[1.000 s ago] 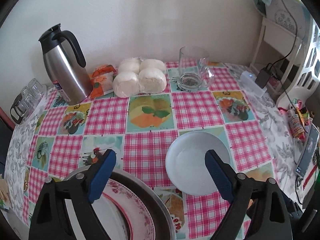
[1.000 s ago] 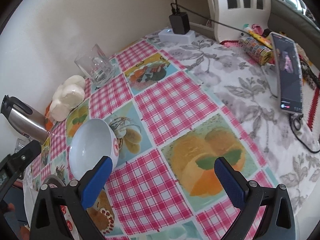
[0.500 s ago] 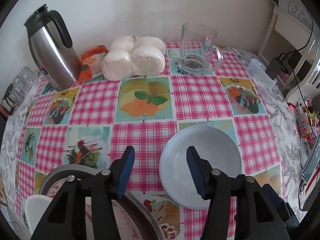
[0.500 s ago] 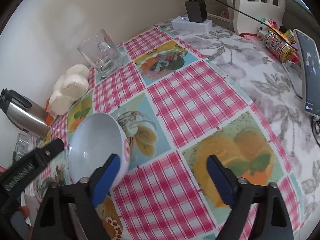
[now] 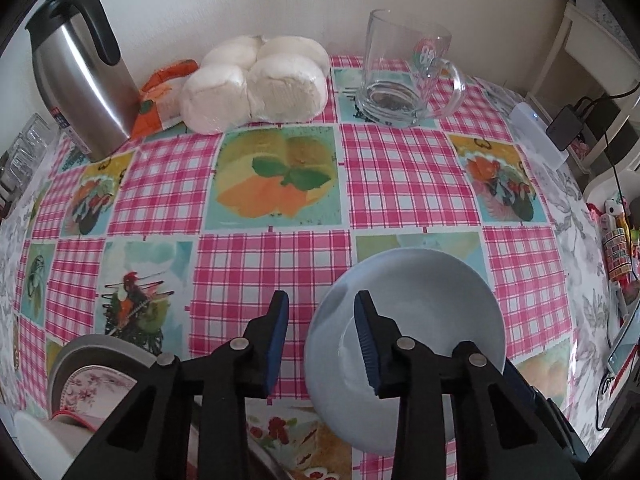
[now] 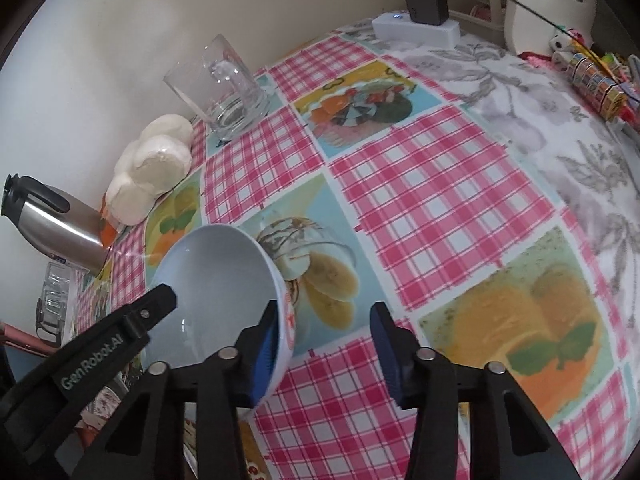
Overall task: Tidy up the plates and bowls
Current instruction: 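Close both grippers on the light blue bowl's rim, then lift the light blue bowl with both grippers and carry it over the basin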
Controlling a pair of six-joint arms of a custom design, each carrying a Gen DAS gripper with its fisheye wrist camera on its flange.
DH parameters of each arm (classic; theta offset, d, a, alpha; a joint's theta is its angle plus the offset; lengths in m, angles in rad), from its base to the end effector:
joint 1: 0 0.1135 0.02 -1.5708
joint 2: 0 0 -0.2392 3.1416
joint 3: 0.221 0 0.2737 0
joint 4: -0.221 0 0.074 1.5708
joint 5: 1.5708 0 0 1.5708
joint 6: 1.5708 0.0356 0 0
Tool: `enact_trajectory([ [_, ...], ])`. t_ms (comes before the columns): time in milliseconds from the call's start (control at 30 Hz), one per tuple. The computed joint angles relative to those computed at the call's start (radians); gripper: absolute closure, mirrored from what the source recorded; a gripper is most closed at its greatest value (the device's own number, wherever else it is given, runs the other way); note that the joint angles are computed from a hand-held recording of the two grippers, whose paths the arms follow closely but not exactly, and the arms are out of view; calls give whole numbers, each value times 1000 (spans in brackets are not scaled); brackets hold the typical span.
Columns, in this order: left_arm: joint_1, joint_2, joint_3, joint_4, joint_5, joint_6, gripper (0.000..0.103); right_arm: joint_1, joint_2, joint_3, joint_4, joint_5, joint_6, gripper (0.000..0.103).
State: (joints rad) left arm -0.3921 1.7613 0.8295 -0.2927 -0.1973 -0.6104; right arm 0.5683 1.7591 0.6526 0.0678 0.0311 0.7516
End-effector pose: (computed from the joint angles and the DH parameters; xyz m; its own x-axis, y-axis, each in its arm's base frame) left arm 0.2888 -0.1119 0.0674 -0.8918 -0.2394 -0.3838 -0.2416 0.9694 -0.0435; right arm 0.2480 0.1571 0.0421 -0.8889 0.2422 -0.3890 0.1126 0.9383 0.3268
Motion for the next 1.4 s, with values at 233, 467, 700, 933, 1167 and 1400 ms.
enact_trajectory([
  [233,14,50,22,13,38,4,76,6,49,21,33,-15,-4,62],
  [467,20,41,9,32,62,10,82,-3,61,22,54,-51,-2,69],
  [700,16,22,-3,38,97,13,88,-22,41,-6,63,-84,3,75],
  [933,-3,-3,-8,27,129,7,90,-17,-3,3,-47,-62,10,88],
  [1167,-20,-107,-28,-4,139,4,90,-32,-88,-26,-106,-73,27,88],
  [1400,-26,-298,-68,-58,133,9,90,-7,-288,-48,-212,-16,30,88],
])
